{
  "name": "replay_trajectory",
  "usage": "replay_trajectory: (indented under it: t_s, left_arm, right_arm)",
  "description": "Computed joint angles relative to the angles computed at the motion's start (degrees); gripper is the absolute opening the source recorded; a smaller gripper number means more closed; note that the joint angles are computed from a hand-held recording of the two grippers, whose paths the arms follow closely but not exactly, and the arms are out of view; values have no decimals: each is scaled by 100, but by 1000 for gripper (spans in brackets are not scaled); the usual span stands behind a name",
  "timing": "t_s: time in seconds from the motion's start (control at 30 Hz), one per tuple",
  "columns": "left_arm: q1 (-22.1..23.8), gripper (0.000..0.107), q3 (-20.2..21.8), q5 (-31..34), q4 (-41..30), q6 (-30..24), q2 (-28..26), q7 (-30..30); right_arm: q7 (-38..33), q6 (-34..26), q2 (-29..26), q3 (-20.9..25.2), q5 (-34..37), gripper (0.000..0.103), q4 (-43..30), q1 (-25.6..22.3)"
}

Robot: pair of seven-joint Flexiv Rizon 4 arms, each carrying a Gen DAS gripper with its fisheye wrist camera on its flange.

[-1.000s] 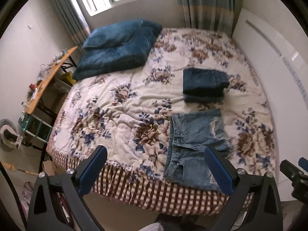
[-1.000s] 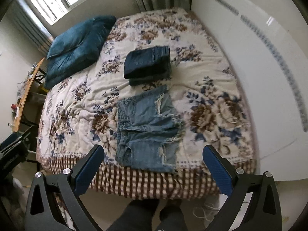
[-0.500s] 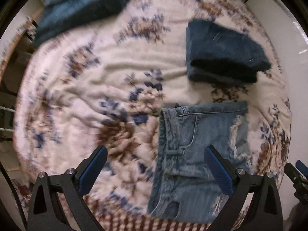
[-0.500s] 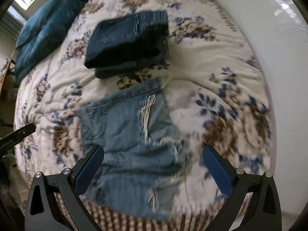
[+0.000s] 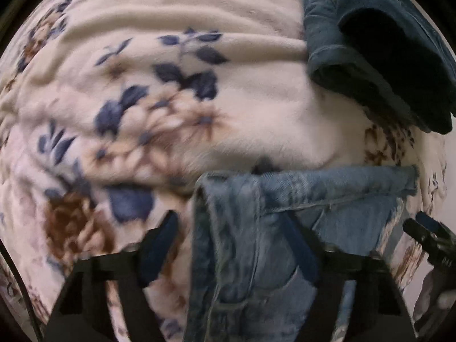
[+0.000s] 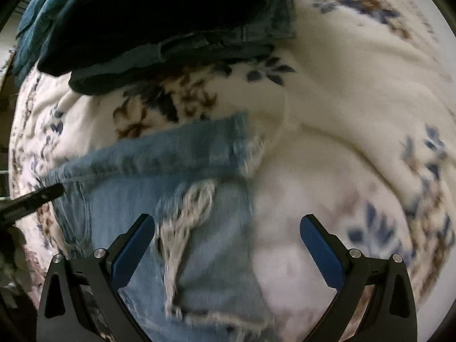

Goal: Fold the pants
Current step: 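Lower both tools onto the light-blue shorts, reaching for the waistband and hem, then close the left tool on the waistband while the right tool grips the frayed leg hem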

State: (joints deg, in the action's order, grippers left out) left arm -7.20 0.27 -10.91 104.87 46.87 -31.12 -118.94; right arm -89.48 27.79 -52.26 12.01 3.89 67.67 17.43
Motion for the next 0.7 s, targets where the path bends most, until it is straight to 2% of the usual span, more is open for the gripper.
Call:
replay_trajectory:
  t_s: [0.07, 0.13, 0.2, 0.23, 0.27, 0.3, 0.33, 0.37, 0.43, 0.5, 0.7]
  left_arm:
    - [-94, 53, 86, 206, -273, -116, -180, -98]
    - [-214, 41, 218, 425, -444, -125, -284, -331]
    - [-188, 37, 206, 412, -459, -60, -325, -436]
    - [-191, 35, 212, 415, -434, 6, -319, -502]
    - [-185, 34, 210, 416, -393, 47, -279, -533]
    - [-215, 30, 231, 474, -376, 112, -262, -583]
    - [-190, 14, 200, 466, -192, 338, -181, -538]
    - [-166, 14, 143, 406, -101, 432, -109, -506]
    - [-324, 12, 267, 659, -279, 254, -79, -640]
    - [-342, 7, 262, 689, -146, 354, 100, -722]
    - [-487, 7, 307, 962, -63, 303, 520, -1055]
  right_arm:
    - [-190, -360, -440, 184, 232, 103, -660, -142]
    - [-295, -593, -831, 207, 338, 101, -1222, -144]
    - [-267, -709, -1087, 241, 524, 96, -1603, -184]
    - [-288, -654, -1131, 263, 632, 87, -1661, -214]
    - [-330, -496, -1102, 246, 689, 64, -1588, -211]
    - [-389, -352, -1085, 235, 722, 51, -1547, -209]
    - [-433, -252, -1058, 261, 792, 21, -1509, -237]
    - [-405, -212, -1031, 256, 833, 8, -1482, -246]
    - [-466, 46, -864, 300, 964, 8, -1252, -308]
    - [-486, 187, -683, 303, 998, 8, -1023, -326]
    - [-593, 904, 145, 416, 1248, 7, 61, -535]
